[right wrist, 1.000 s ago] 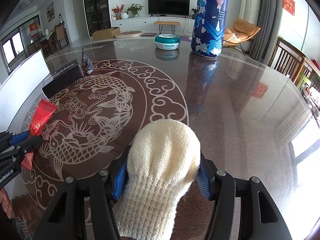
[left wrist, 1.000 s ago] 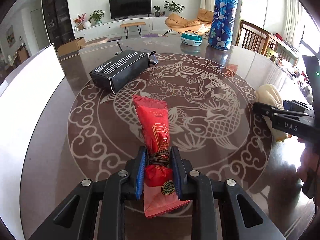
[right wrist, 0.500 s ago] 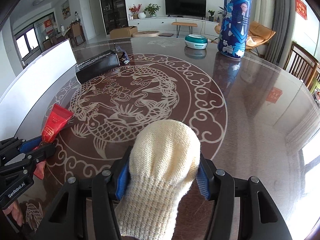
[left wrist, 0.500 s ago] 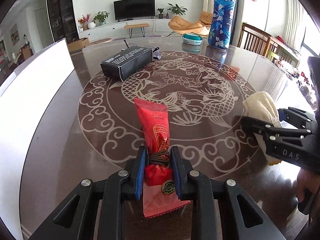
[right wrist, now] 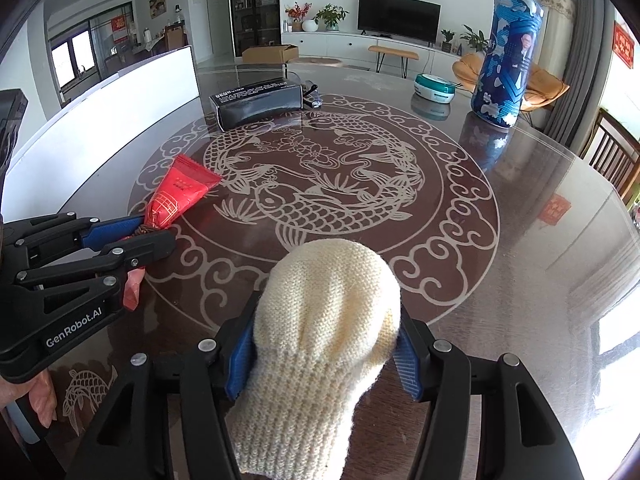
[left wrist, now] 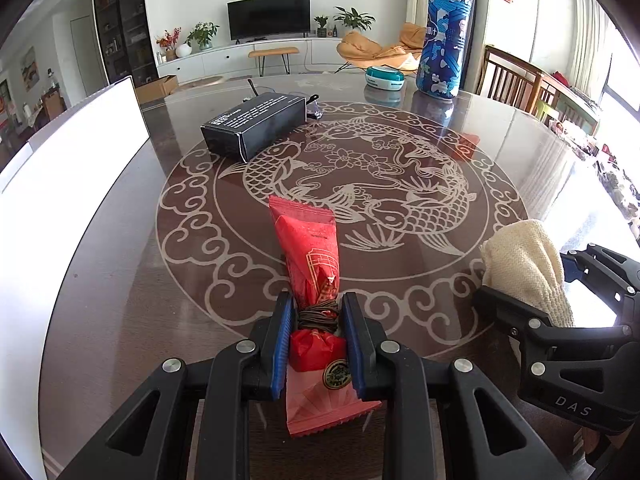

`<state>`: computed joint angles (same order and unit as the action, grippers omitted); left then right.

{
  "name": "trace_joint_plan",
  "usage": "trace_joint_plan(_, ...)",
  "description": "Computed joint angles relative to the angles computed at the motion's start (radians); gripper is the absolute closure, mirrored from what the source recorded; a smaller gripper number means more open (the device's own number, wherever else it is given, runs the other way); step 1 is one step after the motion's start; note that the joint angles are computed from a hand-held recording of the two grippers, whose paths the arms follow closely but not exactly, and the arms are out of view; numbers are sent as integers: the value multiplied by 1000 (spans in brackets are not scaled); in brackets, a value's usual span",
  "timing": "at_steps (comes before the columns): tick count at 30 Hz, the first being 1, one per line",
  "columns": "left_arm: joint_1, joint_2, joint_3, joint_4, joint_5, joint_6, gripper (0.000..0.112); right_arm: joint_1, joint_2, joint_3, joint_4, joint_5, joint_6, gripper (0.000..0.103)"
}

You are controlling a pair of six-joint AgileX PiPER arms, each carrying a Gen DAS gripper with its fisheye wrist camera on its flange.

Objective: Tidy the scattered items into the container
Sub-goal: 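Lift the candy with the left tool and carry both items over the tray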

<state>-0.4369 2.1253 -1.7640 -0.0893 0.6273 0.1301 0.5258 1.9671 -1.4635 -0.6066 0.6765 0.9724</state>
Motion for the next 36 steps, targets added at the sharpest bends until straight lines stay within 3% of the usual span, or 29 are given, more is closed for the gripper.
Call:
trace_joint_plan(1, 3, -1, 1, -11, 1, 8, 81, -4, -2, 3, 5, -3, 2, 39)
trace_joint_plan(2, 5, 2, -5, -13, 10, 8, 55, -7, -3, 4, 7, 0, 8, 35)
trace_joint_plan(3, 5, 17, -32, 12, 42, -23, 20, -9, -2, 4, 7, 4, 12, 31)
trace_joint_plan(4, 8, 39, -71, 31, 86, -54, 15, -11, -2, 4, 12, 5, 12, 29)
trace_joint_plan(8, 56, 38, -70, -116, 115, 93, 9, -22, -10, 16, 40, -21, -8, 19)
trace_joint_plan(12, 58, 14, -23, -119, 126, 251, 9, -47, -52, 80, 93, -103, -45, 16)
trace_joint_plan(15, 76, 28, -63, -156, 187, 335, 9, -47, -48, 51, 163, -32, -187, 16)
trace_joint_plan(20, 57, 169, -348, -89, 384, 260, 9, -80, -33, -35, 355, 80, -415, 16)
trace_joint_plan(23, 47, 245, -495, -77, 463, 242, 9, -92, 9, -124, 417, 151, -487, 16)
trace_joint_plan(25, 50, 242, -497, -86, 452, 247, 27, -91, 34, -168, 428, 185, -511, 16)
trace_joint_plan(26, 53, 230, -484, -92, 441, 252, 48, -90, 40, -178, 434, 194, -526, 30)
trace_joint_plan(27, 55, 227, -489, -96, 450, 256, 71, -79, 40, -183, 399, 203, -512, 55)
trace_joint_plan(29, 69, 222, -496, -128, 480, 280, 94, -84, 30, -182, 418, 206, -520, 62)
trace_joint_plan(36, 125, 2, -143, -297, 328, 384, 94, -86, -108, -45, 425, 120, -458, 62)
